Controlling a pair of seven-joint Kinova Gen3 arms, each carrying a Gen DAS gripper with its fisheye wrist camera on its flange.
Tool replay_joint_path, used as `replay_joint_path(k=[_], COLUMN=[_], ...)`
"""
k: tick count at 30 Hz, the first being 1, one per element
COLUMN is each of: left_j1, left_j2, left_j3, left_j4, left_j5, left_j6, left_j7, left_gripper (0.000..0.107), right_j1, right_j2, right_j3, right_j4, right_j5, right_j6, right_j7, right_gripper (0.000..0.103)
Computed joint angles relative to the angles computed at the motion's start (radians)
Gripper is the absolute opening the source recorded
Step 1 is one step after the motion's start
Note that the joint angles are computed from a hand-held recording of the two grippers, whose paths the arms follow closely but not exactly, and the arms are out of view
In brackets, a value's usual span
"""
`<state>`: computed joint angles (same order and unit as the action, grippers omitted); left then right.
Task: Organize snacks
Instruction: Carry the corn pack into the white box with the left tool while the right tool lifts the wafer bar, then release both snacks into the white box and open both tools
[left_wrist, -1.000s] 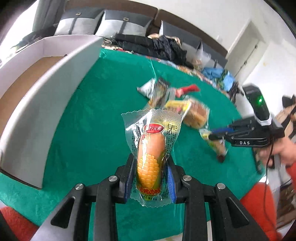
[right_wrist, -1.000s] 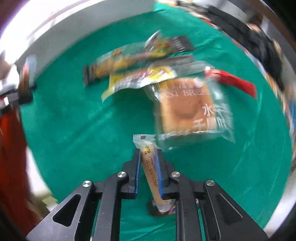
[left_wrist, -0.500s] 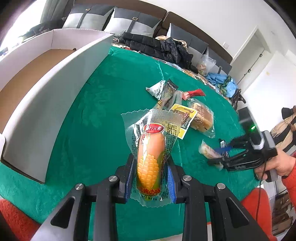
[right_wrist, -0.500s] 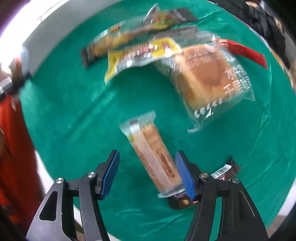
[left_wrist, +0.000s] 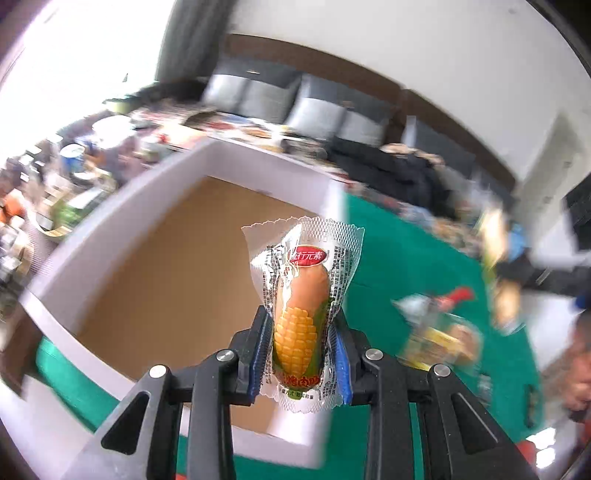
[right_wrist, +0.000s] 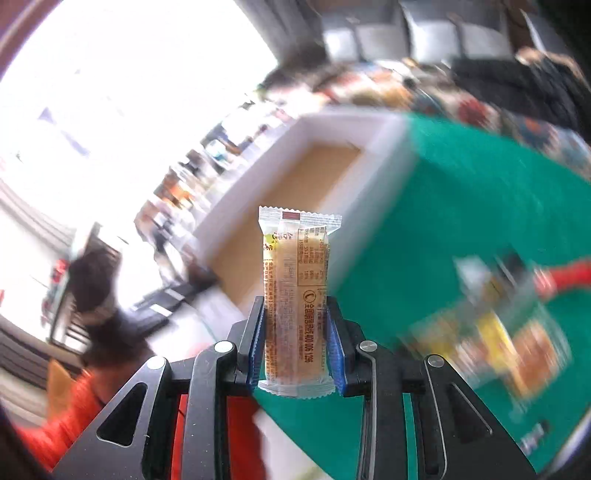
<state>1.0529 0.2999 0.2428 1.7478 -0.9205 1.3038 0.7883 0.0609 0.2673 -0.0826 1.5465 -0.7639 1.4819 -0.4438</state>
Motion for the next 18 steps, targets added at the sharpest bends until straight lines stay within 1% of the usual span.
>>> replay_joint_path(k=[1,2,3,4,5,6,8,9,10,11,12,13,14,15,16,17,18], left_j1=[-0.046,-0.086,-0.108,-0.110,-0.095,-0.079,-0.066,-0.054,-0.024,-0.009,0.020,0.030,0.030,0.022,0.015,-0.010,-0.042], left_j2=[-0.007,-0.014,-0.025,-0.036,-0.039,-0.038,-0.025,-0.007,0.019,0.036,0.049,0.051,0.062,0.081,0.090,0.111,0.129], left_j3=[0.021,0.038,0.037,0.026,0.015,0.004,0.013,0.012,0.006,0.005,-0.013,-0.019,-0.017,-0.013,-0.015,0.000,0.022], left_j4=[0.002,-0.001,0.011,0.032,0.047,0.055,0.059,0.055,0.038,0.024,0.016,0.012,-0.002,-0.024,-0.040,-0.064,-0.085], left_j5=[0.041,0.081,0.113,0.133,0.146,0.164,0.168,0.157,0.138,0.110,0.076,0.042,0.002,-0.027,-0.041,-0.068,-0.079], left_j6=[0.027,0.041,0.039,0.036,0.041,0.051,0.062,0.069,0.092,0.100,0.091,0.077,0.061,0.053,0.044,0.028,0.022], left_j7=[-0.041,-0.080,-0.105,-0.113,-0.105,-0.101,-0.074,-0.051,-0.015,0.012,0.032,0.036,0.024,-0.005,-0.039,-0.079,-0.117], left_gripper=[0.043,0.062,0.080,0.085,0.088,0.088,0.088,0.088,0.088,0.088,0.088,0.088,0.088,0.088,0.088,0.088,0.088], right_j1=[-0.031,-0.043,-0.074,-0.086,-0.090,-0.075,0.000,0.046,0.093,0.139,0.181,0.212,0.225,0.243,0.265,0.292,0.307], right_j2=[-0.013,-0.027,-0.026,-0.040,-0.052,-0.062,-0.058,-0.072,-0.084,-0.077,-0.062,-0.033,-0.004,0.020,0.032,0.062,0.098], right_j3=[-0.032,-0.045,-0.039,-0.016,-0.011,-0.003,-0.030,-0.056,-0.081,-0.100,-0.119,-0.119,-0.102,-0.067,-0.039,0.007,0.035], right_j4=[-0.003,0.013,0.011,0.028,0.047,0.071,0.105,0.131,0.159,0.169,0.179,0.181,0.181,0.191,0.210,0.212,0.205], right_j5=[-0.041,-0.065,-0.090,-0.100,-0.125,-0.158,-0.176,-0.165,-0.139,-0.109,-0.079,-0.043,-0.023,0.012,0.031,0.051,0.055], right_j6=[-0.028,-0.051,-0.062,-0.076,-0.107,-0.122,-0.126,-0.148,-0.187,-0.228,-0.268,-0.309,-0.350,-0.390,-0.430,-0.470,-0.509], right_j7=[-0.041,-0.081,-0.106,-0.114,-0.106,-0.081,0.000,0.041,0.081,0.122,0.163,0.203,0.244,0.285,0.325,0.366,0.406], right_gripper=[0.035,0.037,0.061,0.074,0.074,0.074,0.074,0.074,0.074,0.074,0.074,0.074,0.074,0.074,0.074,0.074,0.074])
